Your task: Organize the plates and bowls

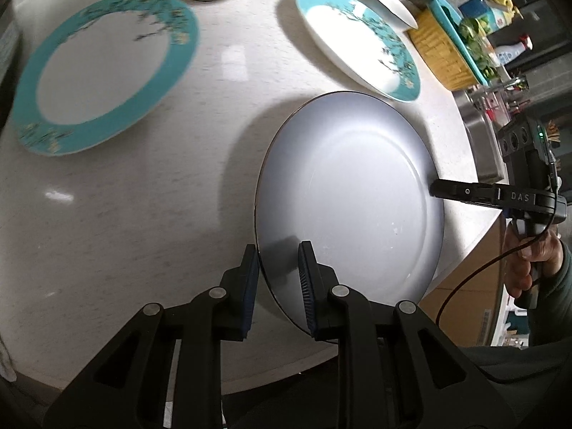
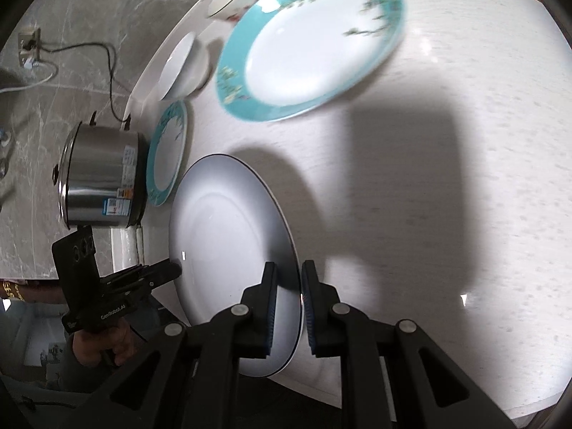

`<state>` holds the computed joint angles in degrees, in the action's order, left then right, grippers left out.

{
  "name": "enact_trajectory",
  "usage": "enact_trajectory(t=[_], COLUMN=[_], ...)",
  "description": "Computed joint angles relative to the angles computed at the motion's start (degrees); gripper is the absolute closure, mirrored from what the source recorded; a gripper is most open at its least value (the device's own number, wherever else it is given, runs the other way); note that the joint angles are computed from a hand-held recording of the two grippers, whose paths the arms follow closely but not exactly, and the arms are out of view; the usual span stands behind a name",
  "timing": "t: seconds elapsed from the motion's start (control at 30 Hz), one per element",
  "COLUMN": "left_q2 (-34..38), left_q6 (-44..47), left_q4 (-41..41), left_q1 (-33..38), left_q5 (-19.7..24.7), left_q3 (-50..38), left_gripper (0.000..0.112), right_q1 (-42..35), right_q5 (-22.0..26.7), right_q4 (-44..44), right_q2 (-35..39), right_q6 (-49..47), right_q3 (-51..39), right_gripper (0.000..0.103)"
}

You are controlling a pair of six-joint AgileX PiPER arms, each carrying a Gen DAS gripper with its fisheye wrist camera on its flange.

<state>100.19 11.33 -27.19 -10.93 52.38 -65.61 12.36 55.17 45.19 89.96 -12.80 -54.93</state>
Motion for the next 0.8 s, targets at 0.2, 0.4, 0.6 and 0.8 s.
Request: enact_trajectory(t=[0.2,0.4,0.6,0.8], left_q2=[2.41,3.73,4.64,5.54], left_q6=[-3.9,-5.18,-5.94,-6.01], left_q4=[1.03,1.24,1.25,1.65], left_q1=[-3.92,-5.17,-5.38,-5.78], left_q5=[-0.77,-1.26,-2.18,-2.17], left_q3=[-2.14,-2.56,-2.5,-3.85], left_gripper=[0.093,0.093,0.093,0.093], right_q1=[-4.45,-6.44,-5.78,-4.57], right_q5=[1.29,1.8,1.01,-0.52], right_q4=[0.26,0.07,0.06,-0.57], right_q2=[0.16,1.79,1.97,1.99], right_q6=[-3.52,-6.12,-6.59,-5.49], right_q3=[1.74,2.04,2.33,2.57], right_gripper=[0.086,0.086,0.086,0.085])
